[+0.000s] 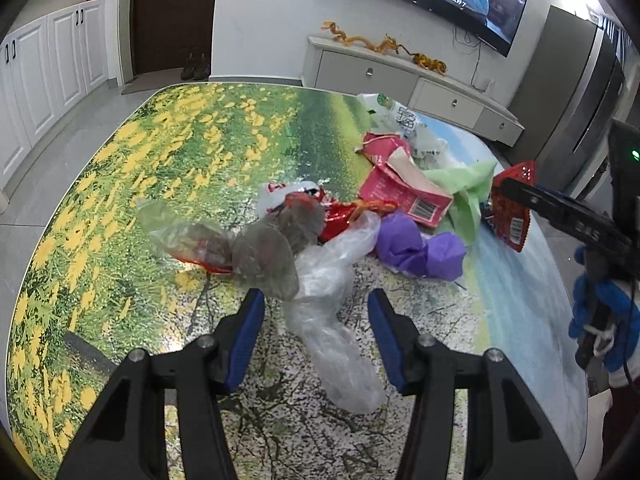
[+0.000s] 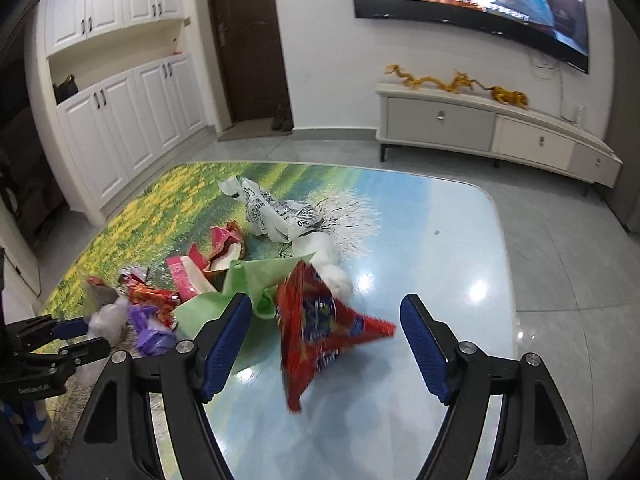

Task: Collect trash
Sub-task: 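Grasp the red chip bag with the right tool while the left tool grasps clear plastic, then carry both items over the bin and open both tools to drop them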

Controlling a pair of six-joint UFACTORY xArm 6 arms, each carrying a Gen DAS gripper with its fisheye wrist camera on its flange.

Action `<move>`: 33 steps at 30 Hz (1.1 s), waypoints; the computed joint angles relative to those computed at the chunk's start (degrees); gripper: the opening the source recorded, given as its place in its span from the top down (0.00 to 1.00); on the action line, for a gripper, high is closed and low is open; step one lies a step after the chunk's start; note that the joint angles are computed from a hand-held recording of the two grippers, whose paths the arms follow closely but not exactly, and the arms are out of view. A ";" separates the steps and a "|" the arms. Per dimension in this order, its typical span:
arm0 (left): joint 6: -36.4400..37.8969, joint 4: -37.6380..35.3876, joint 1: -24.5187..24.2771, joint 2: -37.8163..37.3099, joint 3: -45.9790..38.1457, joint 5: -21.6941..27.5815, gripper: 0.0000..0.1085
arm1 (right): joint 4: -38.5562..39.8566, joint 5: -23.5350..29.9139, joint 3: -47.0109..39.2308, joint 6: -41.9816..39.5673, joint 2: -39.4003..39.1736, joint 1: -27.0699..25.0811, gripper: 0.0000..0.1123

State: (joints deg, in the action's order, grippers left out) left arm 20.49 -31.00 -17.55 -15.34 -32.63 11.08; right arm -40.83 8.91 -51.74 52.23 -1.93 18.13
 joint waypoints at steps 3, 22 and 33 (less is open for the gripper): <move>-0.03 0.29 -0.24 0.26 0.31 -0.37 0.53 | 8.22 -0.52 -0.97 -8.75 2.35 0.06 0.42; 9.92 -10.02 -3.26 -9.73 5.86 1.56 0.81 | -1.10 -3.35 14.27 3.75 -13.67 2.77 0.84; 7.55 -6.53 -5.63 -16.48 6.46 2.47 0.82 | -12.42 4.29 19.27 17.51 -26.35 5.74 0.84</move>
